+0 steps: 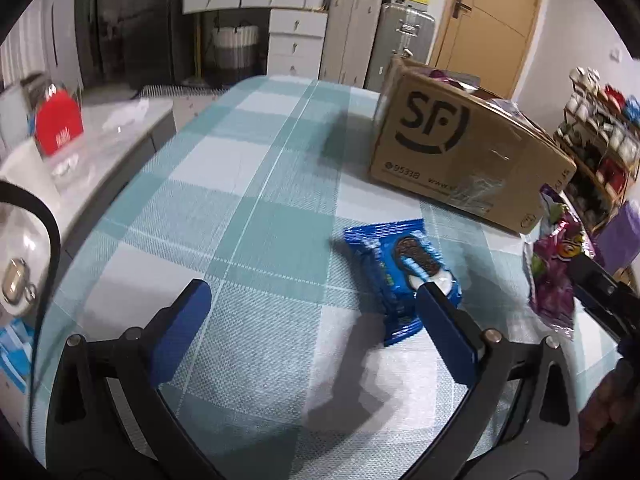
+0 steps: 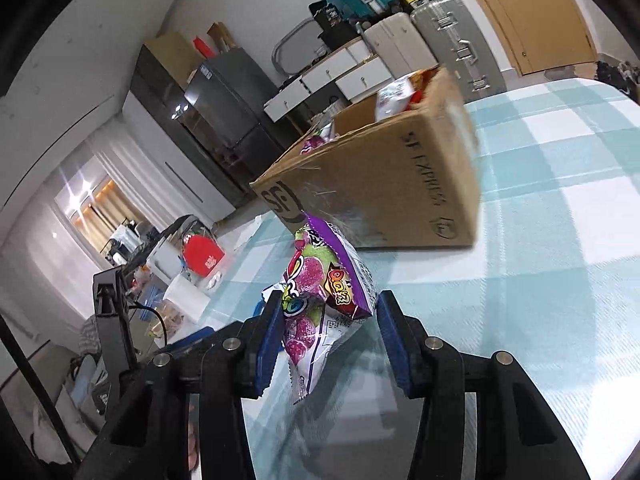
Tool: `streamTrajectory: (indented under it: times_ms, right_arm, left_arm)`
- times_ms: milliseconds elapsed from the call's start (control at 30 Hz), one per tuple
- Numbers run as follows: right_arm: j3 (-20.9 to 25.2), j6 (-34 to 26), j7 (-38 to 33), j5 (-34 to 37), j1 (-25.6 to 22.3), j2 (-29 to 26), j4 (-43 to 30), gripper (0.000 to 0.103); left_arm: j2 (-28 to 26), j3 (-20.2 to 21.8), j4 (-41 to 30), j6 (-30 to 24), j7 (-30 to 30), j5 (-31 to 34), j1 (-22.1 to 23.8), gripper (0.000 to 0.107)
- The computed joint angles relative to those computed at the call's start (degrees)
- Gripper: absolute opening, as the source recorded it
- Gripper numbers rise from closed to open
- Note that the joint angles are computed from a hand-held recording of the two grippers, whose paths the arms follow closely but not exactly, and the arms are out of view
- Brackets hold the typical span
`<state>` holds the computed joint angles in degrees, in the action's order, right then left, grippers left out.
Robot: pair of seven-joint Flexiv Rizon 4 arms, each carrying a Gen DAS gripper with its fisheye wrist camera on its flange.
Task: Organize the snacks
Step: 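Grasp the blue Oreo pack with the left gripper while the right gripper grasps the purple candy bag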
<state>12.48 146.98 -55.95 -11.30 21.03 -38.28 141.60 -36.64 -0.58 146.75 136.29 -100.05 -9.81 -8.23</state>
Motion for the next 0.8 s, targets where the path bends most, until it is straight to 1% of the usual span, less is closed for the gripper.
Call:
streamTrajectory:
  times_ms: [67, 100, 133, 200, 233, 333, 433, 467, 500, 533, 567, 633, 667, 700, 733, 767, 800]
  right_arm:
    - [0.1, 1.6, -0.3, 1.8, 0.4, 0.2, 1.4, 0.047]
    - [0.4, 3.1, -0.2, 2.0, 0.0, 0.0, 2.3, 0.047]
    - [0.5, 4.1, -0.1, 2.3, -0.2, 0.0, 3.0, 0.047]
    - [0.6, 5.6, 0.1, 3.0, -0.1, -0.2, 3.8, 0.047]
    - [0.6, 6.4, 0.1, 3.3, -0.1, -0.3, 4.3, 0.047]
    - [0.6, 8.2, 0.2, 2.7, -0.6, -0.4, 5.5, 0.047]
    - [0.4, 8.4, 0.2, 2.4, -0.4, -0.3, 5.7, 0.047]
    - [0.3, 8.3, 0.1, 2.1, -0.4, -0.3, 5.7, 0.047]
    - [0.3, 8.1, 0.2, 1.8, -0.5, -0.2, 5.7, 0.047]
    - [0.3, 8.1, 0.1, 1.7, -0.5, -0.1, 5.8, 0.047]
    - [0.1, 7.8, 0.2, 1.4, -0.7, -0.2, 5.6, 0.047]
    - [0.1, 7.3, 0.5, 0.6, -1.1, -0.1, 5.6, 0.047]
    - [0.2, 7.0, 0.7, 0.6, -1.2, 0.0, 5.5, 0.047]
    - [0.1, 6.6, 0.9, 0.5, -1.2, 0.1, 5.3, 0.047]
    - [0.1, 6.5, 1.0, 0.3, -1.3, 0.1, 5.3, 0.047]
    - [0.2, 6.6, 1.0, 0.1, -1.5, 0.0, 5.2, 0.047]
    - [0.2, 6.7, 0.9, 0.2, -1.5, 0.0, 5.3, 0.047]
  left_arm:
    - [0.0, -0.1, -0.4, 0.2, 0.7, -0.6, -1.5, 0.102]
    - [0.2, -0.7, -0.8, -0.9, 0.7, -0.2, -1.1, 0.102]
    - [1.0, -1.5, -1.5, -3.8, 1.0, -0.6, -1.2, 0.102]
    - [1.7, -1.8, -3.0, -8.1, 1.9, -1.5, -2.0, 0.102]
    - [1.9, -1.3, -4.1, -10.1, 2.5, -3.2, -3.6, 0.102]
    - [1.9, -0.1, -6.7, -15.1, 3.5, -6.8, -6.4, 0.102]
    - [2.0, -0.3, -8.4, -18.5, 2.6, -7.7, -6.5, 0.102]
    - [2.1, 1.2, -9.1, -20.5, 2.4, -9.1, -8.4, 0.102]
    - [2.2, 3.6, -9.9, -23.2, 3.7, -12.9, -11.8, 0.102]
    - [2.1, 5.1, -10.6, -25.1, 4.0, -14.5, -13.7, 0.102]
    - [1.9, 6.1, -10.8, -25.0, 4.3, -15.6, -14.9, 0.102]
    - [2.0, 6.0, -11.0, -25.3, 3.5, -15.1, -14.6, 0.101]
    - [2.0, 6.9, -11.1, -25.9, 3.7, -15.7, -15.7, 0.098]
    - [1.8, 9.0, -11.5, -26.8, 4.2, -17.3, -18.2, 0.094]
    - [1.6, 9.8, -11.6, -26.8, 4.5, -17.7, -19.1, 0.091]
    - [1.5, 10.3, -11.6, -26.6, 4.7, -17.9, -19.7, 0.084]
    - [1.4, 10.7, -11.5, -26.0, 4.9, -17.9, -20.1, 0.071]
